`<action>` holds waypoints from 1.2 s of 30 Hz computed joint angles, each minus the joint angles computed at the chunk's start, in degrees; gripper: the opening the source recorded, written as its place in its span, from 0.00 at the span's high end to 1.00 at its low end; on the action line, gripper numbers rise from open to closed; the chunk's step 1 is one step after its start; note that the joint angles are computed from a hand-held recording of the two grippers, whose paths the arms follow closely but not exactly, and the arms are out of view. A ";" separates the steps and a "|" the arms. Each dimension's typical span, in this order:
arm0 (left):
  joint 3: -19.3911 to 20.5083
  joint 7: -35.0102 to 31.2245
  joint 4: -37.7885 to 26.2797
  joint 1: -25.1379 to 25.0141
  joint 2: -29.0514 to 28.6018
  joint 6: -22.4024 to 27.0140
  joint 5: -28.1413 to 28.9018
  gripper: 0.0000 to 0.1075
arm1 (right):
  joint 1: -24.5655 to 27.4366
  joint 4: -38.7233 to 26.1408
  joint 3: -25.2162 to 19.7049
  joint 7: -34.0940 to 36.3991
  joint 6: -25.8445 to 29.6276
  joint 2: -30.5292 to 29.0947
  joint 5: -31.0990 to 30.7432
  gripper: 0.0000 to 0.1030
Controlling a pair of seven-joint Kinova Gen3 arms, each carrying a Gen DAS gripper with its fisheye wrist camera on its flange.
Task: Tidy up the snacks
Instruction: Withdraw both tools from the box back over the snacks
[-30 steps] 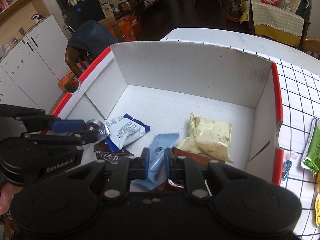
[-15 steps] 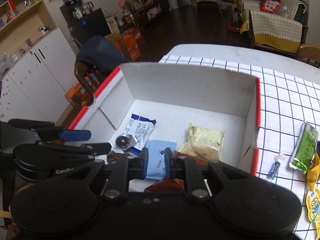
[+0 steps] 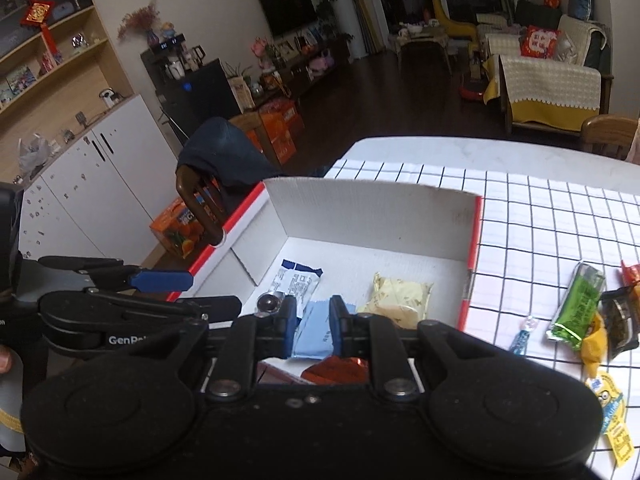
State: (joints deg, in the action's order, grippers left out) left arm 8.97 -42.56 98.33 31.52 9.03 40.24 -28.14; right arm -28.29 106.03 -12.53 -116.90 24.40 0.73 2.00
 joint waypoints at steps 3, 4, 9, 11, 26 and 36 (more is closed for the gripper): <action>0.52 1.56 0.08 1.12 -0.82 -0.46 -1.05 0.36 | 0.46 1.55 0.16 1.08 -0.63 -2.01 -1.35 0.84; 0.70 2.12 0.05 1.44 -0.86 -0.70 -1.44 0.33 | 0.69 2.16 0.28 1.90 -0.88 -2.71 -2.24 0.84; 1.52 5.97 -0.75 3.98 -0.89 -1.23 -4.74 0.25 | 1.99 4.59 0.28 2.97 -1.47 -5.86 -3.43 0.84; 1.77 7.96 -1.28 5.42 -0.57 -1.06 -6.76 0.24 | 2.71 5.62 0.10 2.94 -1.58 -7.21 -3.29 0.84; 0.99 12.24 -8.13 13.46 5.46 0.32 -8.93 0.21 | 6.75 13.35 3.85 10.01 -0.01 -16.62 -7.31 0.83; -1.22 12.07 -14.13 18.50 11.12 2.04 -7.33 0.20 | 7.17 17.99 11.40 19.99 2.06 -20.78 -12.48 0.81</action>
State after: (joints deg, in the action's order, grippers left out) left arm 7.75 -30.50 84.20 50.02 20.16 42.28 -35.46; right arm -21.12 124.02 -1.13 -96.91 26.46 -20.05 -10.47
